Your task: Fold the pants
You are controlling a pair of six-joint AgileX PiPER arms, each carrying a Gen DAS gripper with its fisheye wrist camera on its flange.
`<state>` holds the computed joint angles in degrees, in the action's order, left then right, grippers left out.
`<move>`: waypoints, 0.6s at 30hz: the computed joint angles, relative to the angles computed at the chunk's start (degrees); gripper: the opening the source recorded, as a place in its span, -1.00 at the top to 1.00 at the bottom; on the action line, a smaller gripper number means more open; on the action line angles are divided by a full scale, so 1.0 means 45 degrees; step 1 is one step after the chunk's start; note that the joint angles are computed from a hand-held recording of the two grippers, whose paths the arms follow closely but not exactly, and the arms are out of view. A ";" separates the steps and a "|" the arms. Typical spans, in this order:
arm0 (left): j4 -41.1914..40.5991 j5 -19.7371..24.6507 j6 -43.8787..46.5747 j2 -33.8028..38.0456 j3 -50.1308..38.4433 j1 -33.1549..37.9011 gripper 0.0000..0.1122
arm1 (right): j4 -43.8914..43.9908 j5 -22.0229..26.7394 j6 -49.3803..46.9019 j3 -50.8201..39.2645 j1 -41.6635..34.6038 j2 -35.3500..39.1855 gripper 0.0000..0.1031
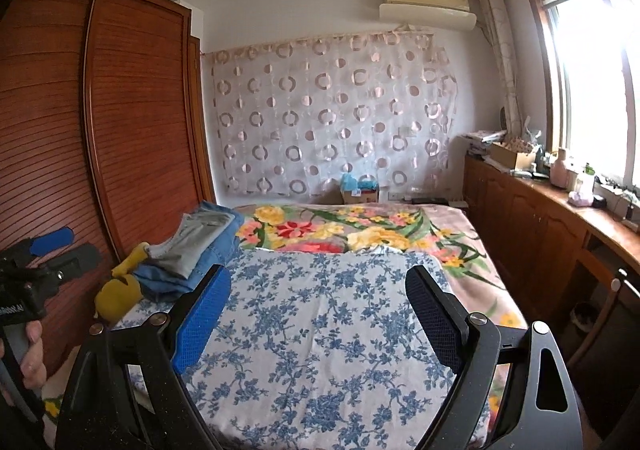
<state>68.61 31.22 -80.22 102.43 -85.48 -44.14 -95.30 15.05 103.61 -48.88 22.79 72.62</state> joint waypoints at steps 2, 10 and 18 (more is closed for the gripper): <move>0.0047 0.0081 -0.0057 -0.0012 0.0001 -0.0033 -0.83 | -0.0722 -0.0448 0.0620 -0.0008 -0.0365 0.0102 -0.75; 0.0046 0.0161 -0.0154 -0.0007 0.0092 -0.0038 -0.83 | -0.0743 -0.0755 0.0506 -0.0140 -0.0674 0.0272 -0.75; -0.0162 0.0223 -0.0121 0.0146 0.0101 0.0004 -0.83 | -0.0105 -0.0970 -0.0289 -0.0221 -0.0839 0.0234 -0.75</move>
